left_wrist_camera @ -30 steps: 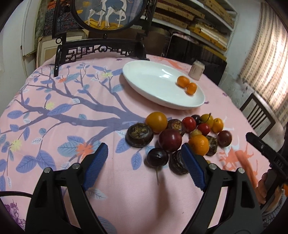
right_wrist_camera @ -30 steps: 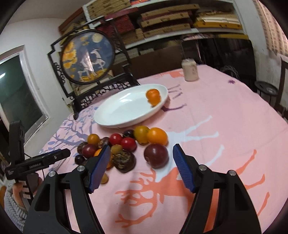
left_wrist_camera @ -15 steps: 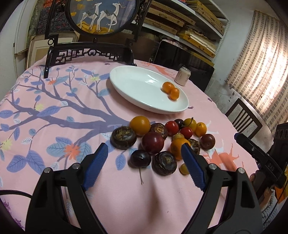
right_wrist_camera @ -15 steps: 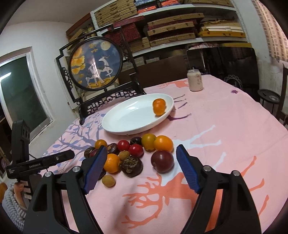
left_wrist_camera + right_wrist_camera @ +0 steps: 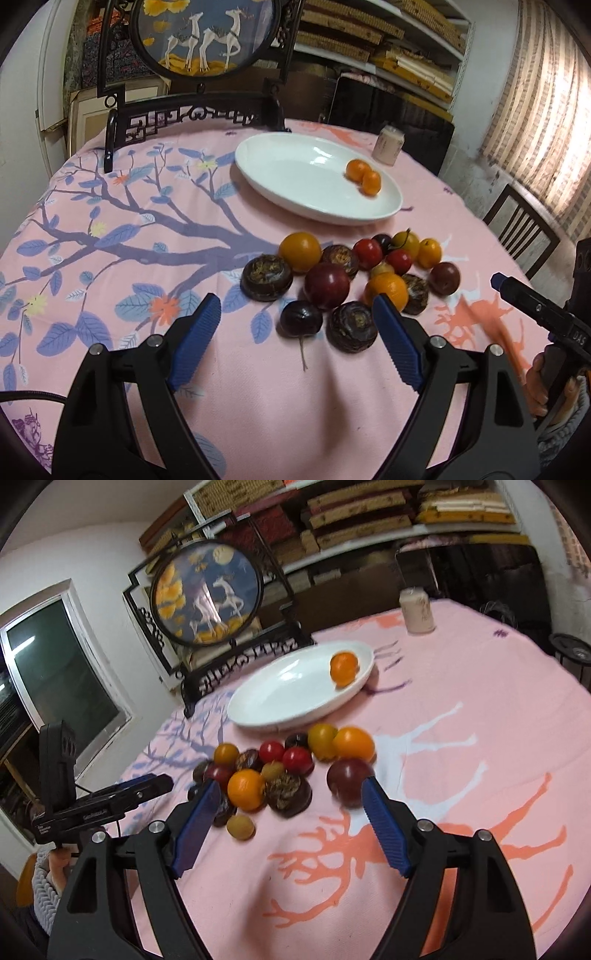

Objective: Organize fruits
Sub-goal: 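Move both open tools back over the fruit pile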

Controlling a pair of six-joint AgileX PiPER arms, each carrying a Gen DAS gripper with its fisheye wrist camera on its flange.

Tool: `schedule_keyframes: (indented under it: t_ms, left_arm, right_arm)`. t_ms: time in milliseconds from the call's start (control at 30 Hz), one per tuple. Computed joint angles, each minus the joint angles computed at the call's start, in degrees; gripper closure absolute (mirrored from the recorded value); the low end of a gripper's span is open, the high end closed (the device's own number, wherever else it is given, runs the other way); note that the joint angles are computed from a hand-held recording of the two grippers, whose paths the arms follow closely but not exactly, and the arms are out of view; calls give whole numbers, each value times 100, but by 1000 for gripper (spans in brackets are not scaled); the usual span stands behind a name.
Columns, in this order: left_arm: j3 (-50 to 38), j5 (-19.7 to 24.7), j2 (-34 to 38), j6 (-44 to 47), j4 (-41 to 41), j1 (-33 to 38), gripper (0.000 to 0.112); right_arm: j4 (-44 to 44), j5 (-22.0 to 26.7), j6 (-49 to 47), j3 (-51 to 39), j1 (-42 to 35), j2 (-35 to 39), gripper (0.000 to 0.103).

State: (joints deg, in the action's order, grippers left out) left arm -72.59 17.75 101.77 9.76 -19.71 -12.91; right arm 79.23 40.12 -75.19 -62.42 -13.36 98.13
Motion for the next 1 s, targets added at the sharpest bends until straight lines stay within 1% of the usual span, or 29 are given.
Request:
schedule_keyframes:
  t_ms: [67, 133, 167, 200, 233, 300, 333, 400, 433, 467, 500, 567, 600, 633, 667, 733, 800, 833, 867, 933, 1000]
  left_arm:
    - [-111, 113, 97, -265, 218, 26, 26]
    - [-166, 199, 154, -217, 136, 62, 26]
    - [-145, 173, 148, -295, 223, 50, 26]
    - [-131, 152, 141, -431, 393, 16, 26]
    - [-120, 139, 144, -748, 792, -62, 26]
    - [-86, 76, 129, -1536, 1695, -222, 26]
    - [-72, 49, 119, -1799, 2015, -288, 26]
    - [-89, 13, 124, -2480, 2760, -413, 26]
    - [-162, 53, 170, -2815, 3097, -457, 26]
    - [-300, 149, 259, -3220, 3482, -509, 26]
    - [-445, 253, 349, -3422, 3663, -542, 26]
    - [-825, 496, 595, -3495, 3678, -607, 26]
    - [-942, 568, 686, -3572, 3748, -644, 26]
    - [-1073, 645, 792, -3685, 3863, -696, 26]
    - [-1252, 726, 934, -3705, 3903, -758, 26]
    - [-1493, 837, 1121, -3698, 3986, -852, 26]
    - [-1722, 1064, 1325, -4184, 4691, -1011, 26]
    - [-1871, 1282, 1444, -4272, 4914, -1052, 26]
    - [-1896, 1338, 1479, -4271, 4907, -1030, 26]
    - [-1828, 1224, 1411, -3989, 4448, -846, 25]
    - [-1486, 1011, 1173, -4182, 4592, -719, 25]
  right_arm:
    - [-395, 186, 460, -224, -26, 182, 24]
    - [-883, 365, 893, -460, 12, 338, 24]
    - [-1358, 375, 1203, -651, 115, 399, 24]
    - [-1820, 287, 1465, -824, 232, 418, 25]
    - [-2317, 80, 1671, -1013, 368, 425, 26]
    - [-2849, -110, 1817, -1328, 461, 488, 26]
    - [-3111, -103, 1928, -1559, 478, 592, 26]
    - [-3507, 206, 2206, -2237, 449, 1017, 26]
    - [-3563, 422, 2281, -2532, 405, 1228, 30]
    - [-3403, 710, 2222, -2819, 301, 1468, 31]
    - [-3214, 839, 2097, -2877, 223, 1560, 31]
    - [-2840, 1133, 1889, -2952, 46, 1735, 31]
    - [-2920, 1271, 2007, -3049, 14, 1775, 31]
    - [-2770, 1376, 1896, -3044, -54, 1746, 31]
    - [-2550, 1415, 1707, -2969, -129, 1668, 31]
    - [-2515, 1402, 1721, -2937, -152, 1621, 31]
    - [-2611, 1423, 1824, -2965, -145, 1628, 31]
    - [-2641, 1409, 1853, -2961, -143, 1626, 31]
    - [-2666, 1391, 1883, -2949, -143, 1624, 31]
    - [-2730, 1403, 1954, -3003, -144, 1678, 31]
    - [-2815, 1352, 2050, -3036, -143, 1716, 31]
